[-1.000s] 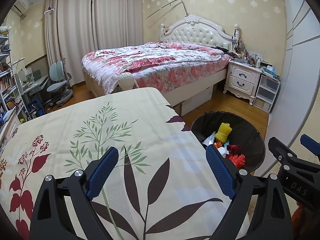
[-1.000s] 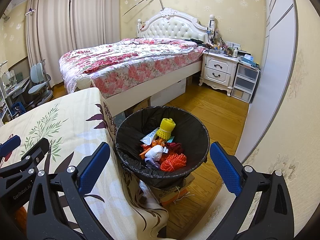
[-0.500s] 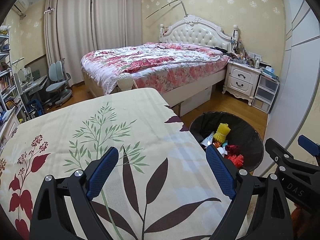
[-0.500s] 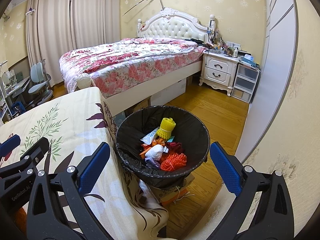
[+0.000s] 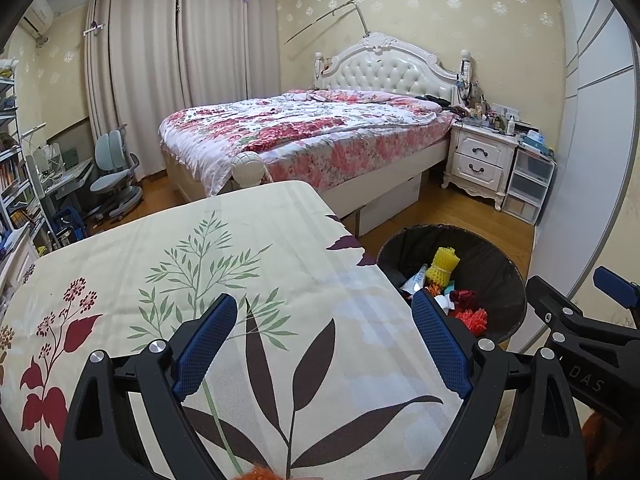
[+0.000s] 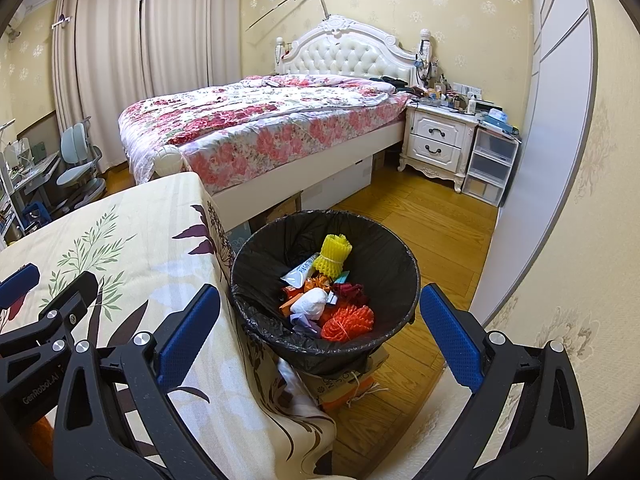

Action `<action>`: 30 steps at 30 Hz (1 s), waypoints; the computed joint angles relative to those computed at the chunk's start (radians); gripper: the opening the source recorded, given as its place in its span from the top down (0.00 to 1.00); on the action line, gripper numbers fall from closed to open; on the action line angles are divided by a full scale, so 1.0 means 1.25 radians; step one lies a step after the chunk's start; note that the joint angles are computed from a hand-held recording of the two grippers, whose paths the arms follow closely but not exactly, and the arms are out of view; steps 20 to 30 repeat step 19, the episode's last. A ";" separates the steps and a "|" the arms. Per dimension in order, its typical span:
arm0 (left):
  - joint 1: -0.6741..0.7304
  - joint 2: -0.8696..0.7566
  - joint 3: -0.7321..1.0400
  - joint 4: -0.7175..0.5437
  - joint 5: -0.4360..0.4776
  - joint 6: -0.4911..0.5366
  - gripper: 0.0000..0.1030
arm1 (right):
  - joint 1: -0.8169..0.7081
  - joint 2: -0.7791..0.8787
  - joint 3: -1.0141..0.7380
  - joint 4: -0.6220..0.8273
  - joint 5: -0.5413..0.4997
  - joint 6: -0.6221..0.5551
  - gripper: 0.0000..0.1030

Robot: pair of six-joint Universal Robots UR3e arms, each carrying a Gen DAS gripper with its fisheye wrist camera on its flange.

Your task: Collect trash

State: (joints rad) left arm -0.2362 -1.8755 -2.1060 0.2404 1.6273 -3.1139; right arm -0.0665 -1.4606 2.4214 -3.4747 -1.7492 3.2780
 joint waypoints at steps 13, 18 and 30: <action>0.051 0.009 -0.014 0.007 -0.032 -0.007 0.14 | 0.061 0.044 -0.040 0.011 -0.032 0.021 0.05; 0.140 0.015 -0.036 -0.020 -0.072 0.015 0.14 | 0.108 0.101 -0.126 0.058 -0.025 0.024 0.05; 0.163 0.014 -0.044 -0.020 -0.078 0.021 0.14 | 0.121 0.116 -0.151 0.071 -0.023 0.024 0.05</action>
